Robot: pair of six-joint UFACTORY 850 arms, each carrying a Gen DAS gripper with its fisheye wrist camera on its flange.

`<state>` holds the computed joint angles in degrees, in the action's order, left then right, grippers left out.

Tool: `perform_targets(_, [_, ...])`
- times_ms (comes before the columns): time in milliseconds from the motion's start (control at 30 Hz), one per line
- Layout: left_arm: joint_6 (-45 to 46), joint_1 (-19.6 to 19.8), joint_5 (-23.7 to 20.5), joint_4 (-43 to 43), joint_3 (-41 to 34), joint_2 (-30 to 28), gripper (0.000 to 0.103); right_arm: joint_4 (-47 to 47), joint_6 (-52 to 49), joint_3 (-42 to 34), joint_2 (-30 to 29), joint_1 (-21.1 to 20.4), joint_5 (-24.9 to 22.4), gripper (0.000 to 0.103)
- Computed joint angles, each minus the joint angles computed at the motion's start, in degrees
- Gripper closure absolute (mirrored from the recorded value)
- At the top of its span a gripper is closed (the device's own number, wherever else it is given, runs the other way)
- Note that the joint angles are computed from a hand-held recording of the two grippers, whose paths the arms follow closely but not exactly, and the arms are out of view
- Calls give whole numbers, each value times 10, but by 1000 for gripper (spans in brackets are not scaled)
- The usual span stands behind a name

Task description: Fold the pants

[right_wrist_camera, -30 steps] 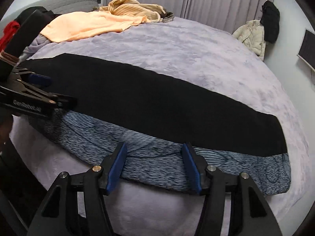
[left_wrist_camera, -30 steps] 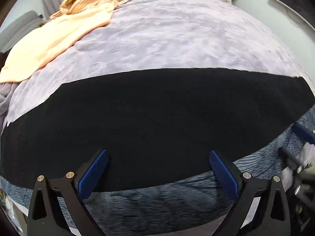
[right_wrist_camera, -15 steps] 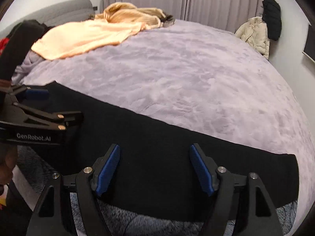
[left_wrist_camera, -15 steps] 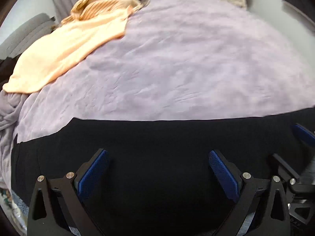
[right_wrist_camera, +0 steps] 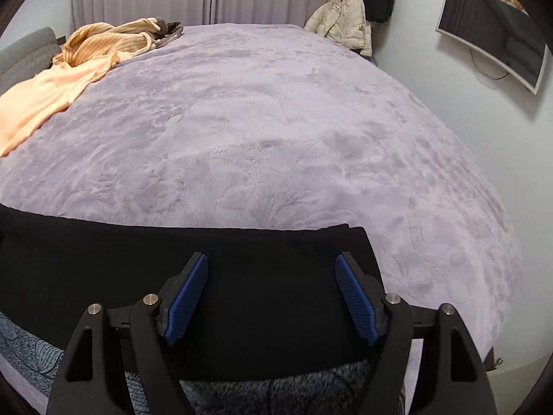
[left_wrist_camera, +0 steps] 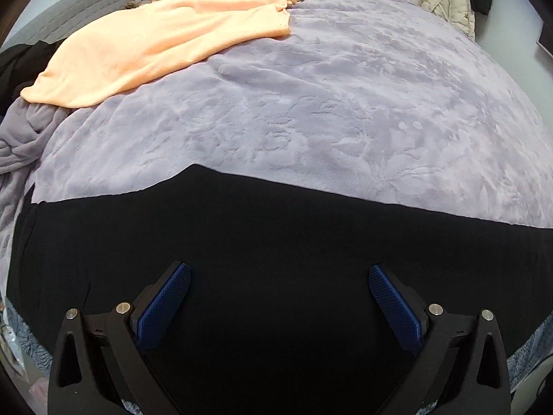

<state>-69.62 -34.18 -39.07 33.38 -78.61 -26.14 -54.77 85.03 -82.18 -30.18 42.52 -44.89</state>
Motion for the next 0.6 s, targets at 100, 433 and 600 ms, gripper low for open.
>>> perform_targets(100, [-56, -12, -5, 43, 53, 48, 0, -42, 55, 20, 25, 35, 45, 24])
perform_targets(433, [-144, 43, -61, 93, 192, 142, 0, 38, -112, -72, -59, 88, 80, 19])
perform_targets(600, [-140, 114, -14, 82, 248, 189, 0, 71, -122, -56, -47, 72, 109, 12])
